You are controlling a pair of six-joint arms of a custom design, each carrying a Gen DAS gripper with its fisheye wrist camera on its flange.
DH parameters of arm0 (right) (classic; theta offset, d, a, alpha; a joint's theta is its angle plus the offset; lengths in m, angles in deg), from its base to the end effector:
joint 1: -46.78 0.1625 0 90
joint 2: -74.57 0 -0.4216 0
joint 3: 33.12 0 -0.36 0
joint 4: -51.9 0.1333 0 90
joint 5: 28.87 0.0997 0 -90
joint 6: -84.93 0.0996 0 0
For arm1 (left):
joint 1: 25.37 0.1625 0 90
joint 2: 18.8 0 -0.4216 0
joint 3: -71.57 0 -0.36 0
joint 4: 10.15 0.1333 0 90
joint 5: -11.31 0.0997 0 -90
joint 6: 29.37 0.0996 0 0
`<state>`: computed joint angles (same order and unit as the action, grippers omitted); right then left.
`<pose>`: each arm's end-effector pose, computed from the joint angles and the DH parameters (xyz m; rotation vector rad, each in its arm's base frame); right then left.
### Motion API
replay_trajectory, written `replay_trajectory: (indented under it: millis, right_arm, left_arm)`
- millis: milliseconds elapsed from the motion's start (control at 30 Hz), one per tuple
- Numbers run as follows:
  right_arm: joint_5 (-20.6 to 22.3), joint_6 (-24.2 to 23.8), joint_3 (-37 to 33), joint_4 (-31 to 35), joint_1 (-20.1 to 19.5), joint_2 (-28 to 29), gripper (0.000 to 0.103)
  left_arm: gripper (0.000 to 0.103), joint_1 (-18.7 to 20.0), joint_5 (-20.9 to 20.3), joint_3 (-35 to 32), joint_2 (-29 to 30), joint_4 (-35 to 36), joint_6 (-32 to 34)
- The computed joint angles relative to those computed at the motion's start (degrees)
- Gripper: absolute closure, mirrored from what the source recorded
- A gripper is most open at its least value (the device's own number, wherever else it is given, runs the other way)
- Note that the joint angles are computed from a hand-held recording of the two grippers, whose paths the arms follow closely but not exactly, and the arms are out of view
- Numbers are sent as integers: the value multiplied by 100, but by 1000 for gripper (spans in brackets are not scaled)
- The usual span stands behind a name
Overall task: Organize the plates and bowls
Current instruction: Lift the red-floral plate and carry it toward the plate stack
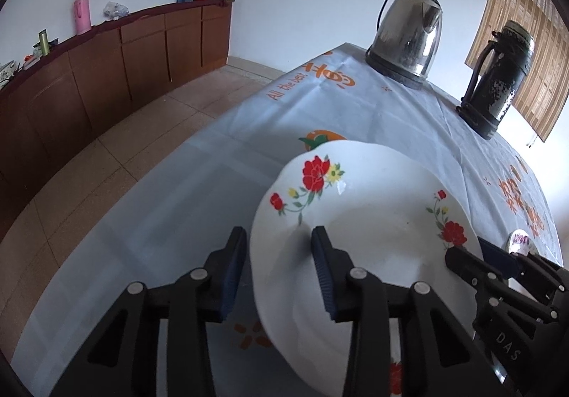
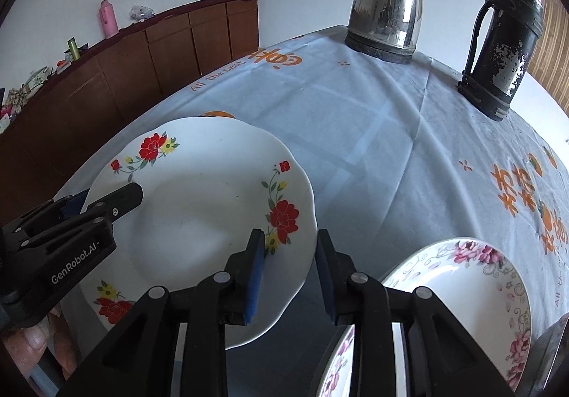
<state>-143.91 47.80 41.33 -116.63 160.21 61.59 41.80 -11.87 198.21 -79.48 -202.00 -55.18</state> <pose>0.3638 -0.6102 -0.1161 1.2628 -2.3382 0.3252 0.0300 -0.5083 0.2280 -0.4878 2.0241 -1.1540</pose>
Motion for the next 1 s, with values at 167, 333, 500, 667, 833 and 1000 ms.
replay_trajectory:
  millis: [167, 333, 500, 667, 833, 1000]
  right_arm:
    - [108, -121, 168, -79, 4, -62, 71]
    - [341, -149, 431, -328, 11, -198, 74]
    - [405, -177, 652, -700, 33, -303, 74]
    - [439, -231, 824, -910, 15, -376, 74]
    - [524, -315, 1097, -1356, 2, -512, 74]
    - [573, -396, 1367, -1800, -3, -640, 74]
  left_arm:
    - [72, -17, 118, 11, -5, 46, -134]
    - [72, -67, 189, 99, 89, -624, 193]
    - [72, -113, 213, 91, 175, -921, 523]
    - [72, -171, 225, 102, 247, -1314, 880]
    - [71, -304, 228, 99, 436, -2083, 1524]
    - [70, -421, 162, 82, 598, -2807, 2143]
